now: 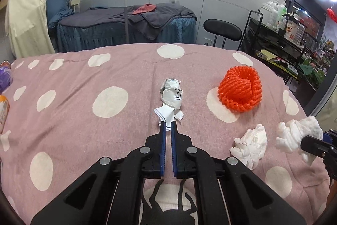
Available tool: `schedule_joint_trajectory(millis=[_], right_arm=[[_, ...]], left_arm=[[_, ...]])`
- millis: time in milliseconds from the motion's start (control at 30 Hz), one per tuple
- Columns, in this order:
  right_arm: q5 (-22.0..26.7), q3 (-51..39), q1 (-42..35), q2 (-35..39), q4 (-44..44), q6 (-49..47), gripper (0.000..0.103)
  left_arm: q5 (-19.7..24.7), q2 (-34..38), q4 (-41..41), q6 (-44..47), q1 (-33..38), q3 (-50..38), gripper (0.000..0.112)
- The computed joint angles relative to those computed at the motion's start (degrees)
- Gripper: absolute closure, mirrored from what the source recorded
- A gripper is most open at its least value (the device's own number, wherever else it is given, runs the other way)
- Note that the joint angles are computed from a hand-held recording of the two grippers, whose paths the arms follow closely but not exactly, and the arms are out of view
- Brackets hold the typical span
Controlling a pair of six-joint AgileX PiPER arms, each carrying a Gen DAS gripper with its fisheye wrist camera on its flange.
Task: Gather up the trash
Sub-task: 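Lift the paper wrapper and tissue and carry both toward the bin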
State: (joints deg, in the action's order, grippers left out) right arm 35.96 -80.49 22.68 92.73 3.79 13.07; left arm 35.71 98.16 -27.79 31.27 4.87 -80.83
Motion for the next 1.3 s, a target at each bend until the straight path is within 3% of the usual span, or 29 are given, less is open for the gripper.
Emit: schedule_joint_trajectory(millis=[100, 133, 167, 200, 233, 300, 467, 533, 600, 733, 967, 1133, 1300], right_arm=[[-0.61, 3.10, 0.28, -2.97, -1.74, 1.46, 0.072], [-0.82, 4.12, 0.23, -3.78, -1.86, 1.65, 0.072], [-0.93, 5.18, 0.02, -4.50, -1.54, 1.71, 0.072], [-0.88, 5.75, -0.13, -4.81, -1.11, 1.68, 0.072], [-0.82, 6.50, -0.29, -5.29, -0.47, 1.41, 0.072], [-0.72, 7.88, -0.62, -6.38, 0.39, 1.04, 0.072], [-0.81, 10.10, -1.73, -8.47, 1.25, 0.92, 0.072], [-0.86, 10.76, -2.10, -9.03, 1.54, 0.76, 0.072], [-0.91, 11.53, -2.51, -9.79, 1.97, 0.48, 0.072], [-1.70, 13.17, -3.28, -11.18, 3.50, -0.54, 0.072], [-3.71, 17.17, -1.02, -15.69, -0.22, 3.23, 0.072], [-4.87, 21.84, 0.69, -20.93, -5.61, 7.91, 0.072], [-4.40, 25.47, -0.62, -25.49, -4.24, 7.15, 0.072]], left_arm=[[-0.06, 0.46, 5.66, -1.67, -2.37, -0.86, 0.107], [-1.13, 1.04, 7.75, -2.77, -3.10, -1.32, 0.099], [-2.54, 1.87, 9.51, -4.27, -3.70, -1.96, 0.089], [-3.46, 2.73, 10.27, -5.30, -3.98, -2.76, 0.058], [-3.80, 4.04, 10.25, -5.74, -4.12, -4.22, 0.044], [-1.82, 7.47, 11.73, -7.04, -4.80, -8.99, 0.044], [5.07, 16.99, 24.29, -15.99, -8.68, -22.31, 0.047], [8.45, 19.57, 24.39, -17.25, -8.52, -25.97, 0.079], [8.89, 19.37, 22.35, -17.56, -7.64, -25.75, 0.085], [2.59, 11.72, 17.36, -15.16, -6.09, -14.92, 0.087], [-5.08, -6.03, 3.61, -2.55, -3.90, 6.26, 0.087], [-6.54, -17.17, -2.57, 2.44, -3.61, 17.08, 0.087], [-7.87, -25.68, -4.12, 2.15, -4.47, 23.76, 0.087]])
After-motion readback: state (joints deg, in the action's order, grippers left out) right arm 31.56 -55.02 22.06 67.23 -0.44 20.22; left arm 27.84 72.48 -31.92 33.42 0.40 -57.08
